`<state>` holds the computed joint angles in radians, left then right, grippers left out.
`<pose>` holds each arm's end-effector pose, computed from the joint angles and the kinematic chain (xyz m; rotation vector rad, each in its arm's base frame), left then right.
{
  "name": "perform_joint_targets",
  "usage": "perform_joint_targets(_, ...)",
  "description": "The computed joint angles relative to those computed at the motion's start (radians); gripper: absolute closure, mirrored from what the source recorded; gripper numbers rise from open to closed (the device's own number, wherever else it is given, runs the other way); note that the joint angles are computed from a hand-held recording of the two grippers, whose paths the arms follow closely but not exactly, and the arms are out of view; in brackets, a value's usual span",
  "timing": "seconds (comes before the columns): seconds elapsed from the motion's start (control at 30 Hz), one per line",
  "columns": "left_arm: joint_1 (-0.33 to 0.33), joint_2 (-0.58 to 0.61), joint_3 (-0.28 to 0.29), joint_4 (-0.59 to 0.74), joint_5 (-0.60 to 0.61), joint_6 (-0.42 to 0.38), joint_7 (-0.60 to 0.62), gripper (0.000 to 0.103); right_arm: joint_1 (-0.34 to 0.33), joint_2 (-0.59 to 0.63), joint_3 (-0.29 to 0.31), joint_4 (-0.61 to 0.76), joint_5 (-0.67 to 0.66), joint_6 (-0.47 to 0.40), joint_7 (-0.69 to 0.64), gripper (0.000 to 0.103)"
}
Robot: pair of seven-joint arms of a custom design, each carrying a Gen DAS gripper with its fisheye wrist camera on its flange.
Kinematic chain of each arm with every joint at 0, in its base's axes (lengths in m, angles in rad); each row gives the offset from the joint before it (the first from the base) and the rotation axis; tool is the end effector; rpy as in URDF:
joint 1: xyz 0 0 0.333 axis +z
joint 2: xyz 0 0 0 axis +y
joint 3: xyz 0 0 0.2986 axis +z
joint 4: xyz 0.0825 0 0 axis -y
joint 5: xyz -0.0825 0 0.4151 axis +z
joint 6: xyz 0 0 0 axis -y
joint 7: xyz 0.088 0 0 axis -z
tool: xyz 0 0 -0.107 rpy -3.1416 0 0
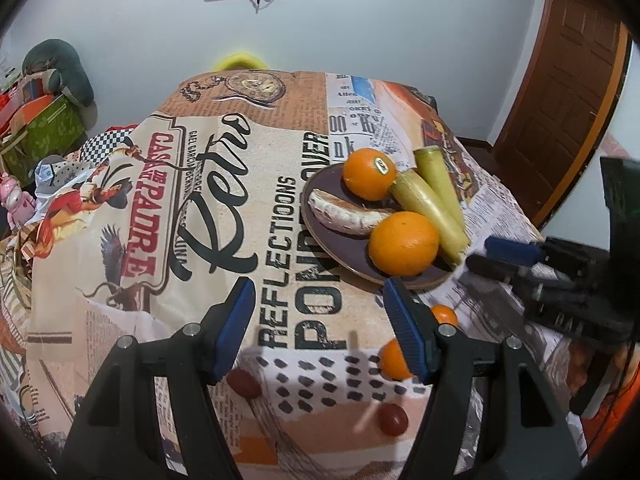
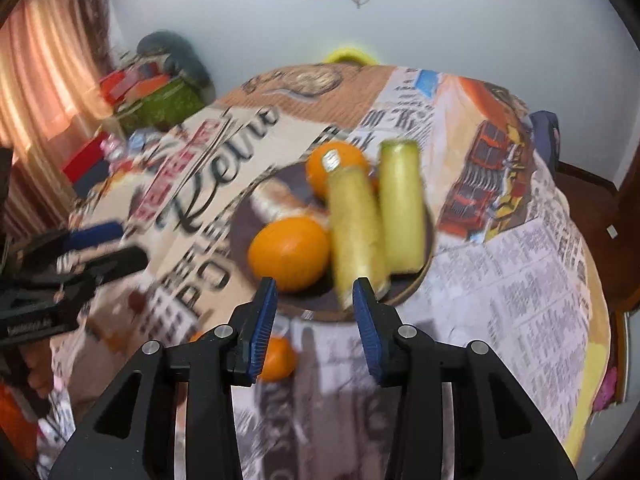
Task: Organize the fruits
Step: 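Move both tools back toward the small mandarins on the cloth, then grasp a small mandarin with the left tool while the right tool grasps another mandarin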
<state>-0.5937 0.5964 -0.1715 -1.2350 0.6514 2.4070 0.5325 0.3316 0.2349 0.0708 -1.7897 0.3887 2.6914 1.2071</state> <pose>0.5968 -0.5175 0.4703 -1.8177 1.8669 -0.8429 0.6440 0.2568 0.4647 -2.0838 1.2855 -0.3100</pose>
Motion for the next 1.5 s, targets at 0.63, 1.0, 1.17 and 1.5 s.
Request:
perform_joint_targets(0.63, 0.002, 0.051, -0.05, 0.015, -0.116, -0.001, 0.104, 0.037, 0.002, 0.019, 0.02, -0.037, 0.053, -0.047, -0.046, 0.072)
perform_joint_targets(1.0, -0.024, 0.18, -0.063, 0.183, -0.208, -0.05, 0.227, 0.037, -0.009, -0.062, 0.002, -0.14, 0.059, 0.026, -0.017, 0.072)
perform_joint_targets(1.17, -0.038, 0.226, -0.055, 0.242, -0.24, -0.068, 0.259, 0.05, -0.016, -0.075, 0.001, -0.156, 0.061, 0.039, -0.009, 0.072)
perform_joint_targets(1.5, -0.031, 0.195, -0.045, 0.19, -0.259, -0.017, 0.253, 0.067, -0.02, -0.076, 0.003, -0.152, 0.063, 0.053, -0.001, 0.072)
